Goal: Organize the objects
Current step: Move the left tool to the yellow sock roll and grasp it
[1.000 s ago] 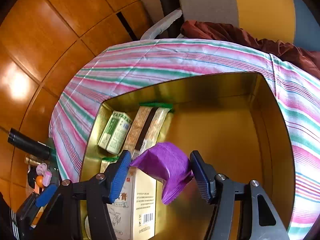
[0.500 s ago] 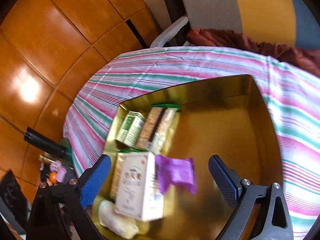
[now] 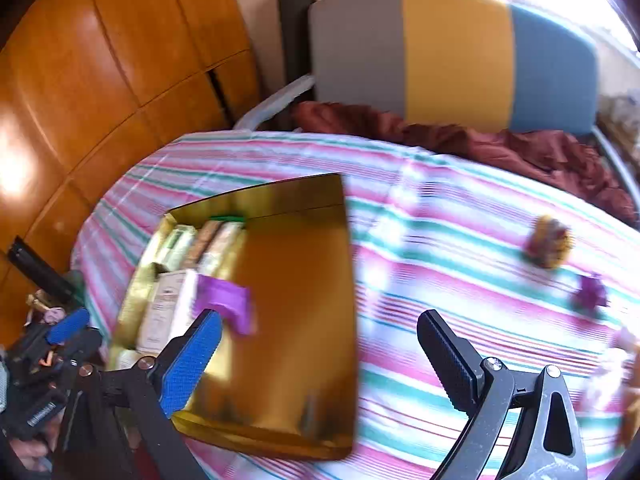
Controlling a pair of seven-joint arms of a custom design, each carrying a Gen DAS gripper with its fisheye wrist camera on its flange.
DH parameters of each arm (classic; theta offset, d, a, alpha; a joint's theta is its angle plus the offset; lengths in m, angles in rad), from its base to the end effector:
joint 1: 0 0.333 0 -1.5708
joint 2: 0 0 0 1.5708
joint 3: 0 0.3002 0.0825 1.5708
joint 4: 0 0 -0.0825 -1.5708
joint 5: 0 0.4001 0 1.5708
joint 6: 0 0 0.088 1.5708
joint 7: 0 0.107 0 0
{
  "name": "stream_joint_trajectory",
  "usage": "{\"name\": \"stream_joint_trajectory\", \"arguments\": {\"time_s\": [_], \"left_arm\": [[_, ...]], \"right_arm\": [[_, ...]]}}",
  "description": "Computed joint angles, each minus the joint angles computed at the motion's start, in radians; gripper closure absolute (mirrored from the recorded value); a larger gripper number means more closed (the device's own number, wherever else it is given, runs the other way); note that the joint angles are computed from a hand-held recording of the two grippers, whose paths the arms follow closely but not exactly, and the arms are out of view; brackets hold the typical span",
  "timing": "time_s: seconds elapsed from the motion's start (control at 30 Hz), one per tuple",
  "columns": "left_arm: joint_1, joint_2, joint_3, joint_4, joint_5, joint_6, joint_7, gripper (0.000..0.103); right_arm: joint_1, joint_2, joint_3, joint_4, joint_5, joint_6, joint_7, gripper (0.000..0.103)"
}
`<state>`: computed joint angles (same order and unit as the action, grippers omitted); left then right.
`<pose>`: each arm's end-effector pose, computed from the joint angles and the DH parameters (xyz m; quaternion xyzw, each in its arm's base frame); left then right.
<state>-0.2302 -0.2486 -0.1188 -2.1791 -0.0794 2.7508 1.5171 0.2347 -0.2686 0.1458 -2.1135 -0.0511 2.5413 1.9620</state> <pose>0.5146 -0.1891 0.5710 -0.5648 0.7227 -0.3400 0.2075 0.5025 0.2092 0.5881 -0.6744 0.6546 -0.1686 0.2972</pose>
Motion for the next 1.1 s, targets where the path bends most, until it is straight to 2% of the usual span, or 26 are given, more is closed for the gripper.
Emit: {"name": "stream_joint_trajectory", "arguments": {"time_s": [0.17, 0.33, 0.53, 0.67, 0.7, 0.73, 0.77, 0.83, 0.97, 1.1], "left_arm": [[-0.025, 0.013, -0.013, 0.022, -0.006, -0.011, 0.032, 0.056], [-0.050, 0.040, -0.029, 0.055, -0.020, -0.034, 0.079, 0.056], [-0.081, 0.081, -0.058, 0.107, -0.045, -0.064, 0.142, 0.056], [-0.096, 0.136, -0.089, 0.174, -0.041, -0.095, 0.167, 0.056], [-0.099, 0.146, -0.098, 0.188, -0.036, -0.101, 0.165, 0.056], [-0.103, 0.165, -0.107, 0.209, -0.033, -0.108, 0.168, 0.056], [-0.106, 0.184, -0.115, 0.231, -0.034, -0.116, 0.172, 0.056], [-0.112, 0.228, -0.132, 0.287, -0.040, -0.142, 0.174, 0.056], [-0.121, 0.338, -0.165, 0.431, -0.032, -0.215, 0.159, 0.056], [-0.137, 0.464, -0.191, 0.595, 0.010, -0.293, 0.127, 0.054]], "right_arm": [[-0.075, -0.110, -0.010, -0.085, -0.069, -0.021, 0.048, 0.004], [-0.195, -0.211, -0.005, -0.158, -0.152, -0.045, 0.134, 0.004], [-0.403, -0.321, 0.019, -0.258, -0.288, -0.047, 0.360, 0.004], [-0.505, -0.401, 0.010, -0.368, -0.302, -0.030, 0.521, 0.004], [-0.512, -0.403, -0.004, -0.373, -0.271, -0.061, 0.548, 0.004], [-0.515, -0.418, -0.029, -0.388, -0.233, -0.057, 0.582, 0.004], [-0.528, -0.448, -0.042, -0.420, -0.216, -0.009, 0.619, 0.005], [-0.577, -0.496, -0.034, -0.458, -0.204, 0.026, 0.675, 0.005], [-0.565, -0.531, -0.096, -0.508, -0.088, 0.066, 0.679, 0.004], [-0.582, -0.547, -0.086, -0.530, -0.021, 0.097, 0.678, 0.003]]}}
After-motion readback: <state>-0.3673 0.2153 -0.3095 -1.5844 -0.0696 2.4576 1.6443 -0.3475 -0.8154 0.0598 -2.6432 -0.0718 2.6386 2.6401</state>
